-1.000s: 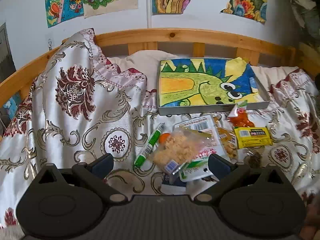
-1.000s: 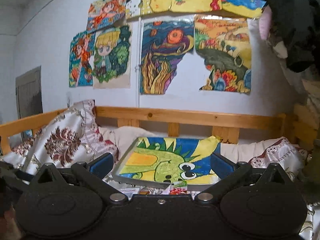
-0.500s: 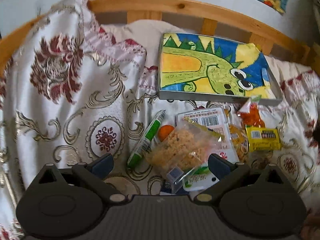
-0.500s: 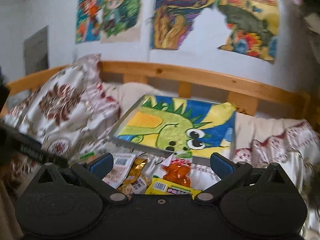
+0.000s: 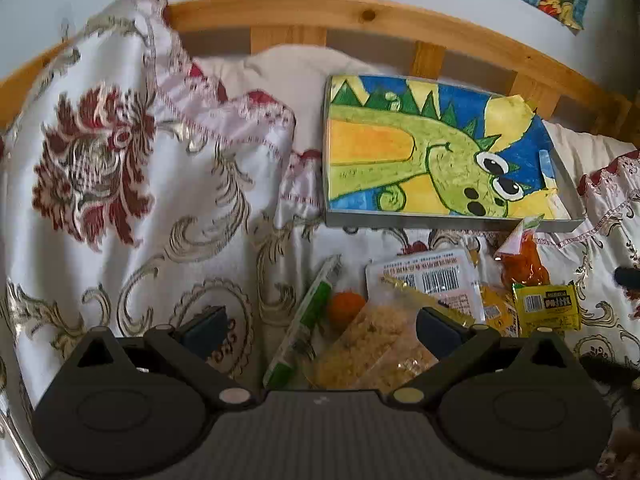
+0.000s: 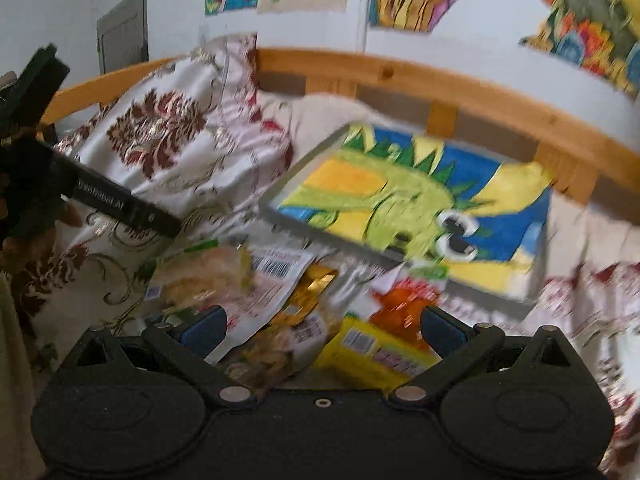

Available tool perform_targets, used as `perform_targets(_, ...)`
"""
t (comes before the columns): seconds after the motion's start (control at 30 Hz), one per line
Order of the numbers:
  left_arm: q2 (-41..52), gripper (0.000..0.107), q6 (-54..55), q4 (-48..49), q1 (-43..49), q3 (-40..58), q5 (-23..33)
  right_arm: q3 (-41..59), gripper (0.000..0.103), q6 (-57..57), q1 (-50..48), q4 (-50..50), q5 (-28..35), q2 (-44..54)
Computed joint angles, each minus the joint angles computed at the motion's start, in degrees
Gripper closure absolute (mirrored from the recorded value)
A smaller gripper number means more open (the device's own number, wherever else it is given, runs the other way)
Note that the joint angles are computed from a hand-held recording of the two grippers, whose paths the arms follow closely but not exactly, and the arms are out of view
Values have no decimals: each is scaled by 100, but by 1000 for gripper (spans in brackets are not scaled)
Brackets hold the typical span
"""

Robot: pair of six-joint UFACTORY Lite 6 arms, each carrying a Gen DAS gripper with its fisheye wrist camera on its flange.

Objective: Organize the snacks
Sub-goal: 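Move left tool toward clear crisp bag while right tool moves toward yellow snack bar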

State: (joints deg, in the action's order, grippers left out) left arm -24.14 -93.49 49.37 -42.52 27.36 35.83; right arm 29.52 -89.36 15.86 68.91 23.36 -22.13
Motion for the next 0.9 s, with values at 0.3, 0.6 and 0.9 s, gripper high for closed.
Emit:
perform_targets(0.3,-187,4,1069,-1211,250,-119,-14,438,1,1258,1122,-976,-415,533)
perform_targets(0.6,93,4,1745,-1693,951,-189,-537,763,1,1421,1699,-1180,-622,1223)
perform_targets(0.9,923,4,2151,-1502,1028,-183,-1649,458,1,-572,991,236,-396,1461)
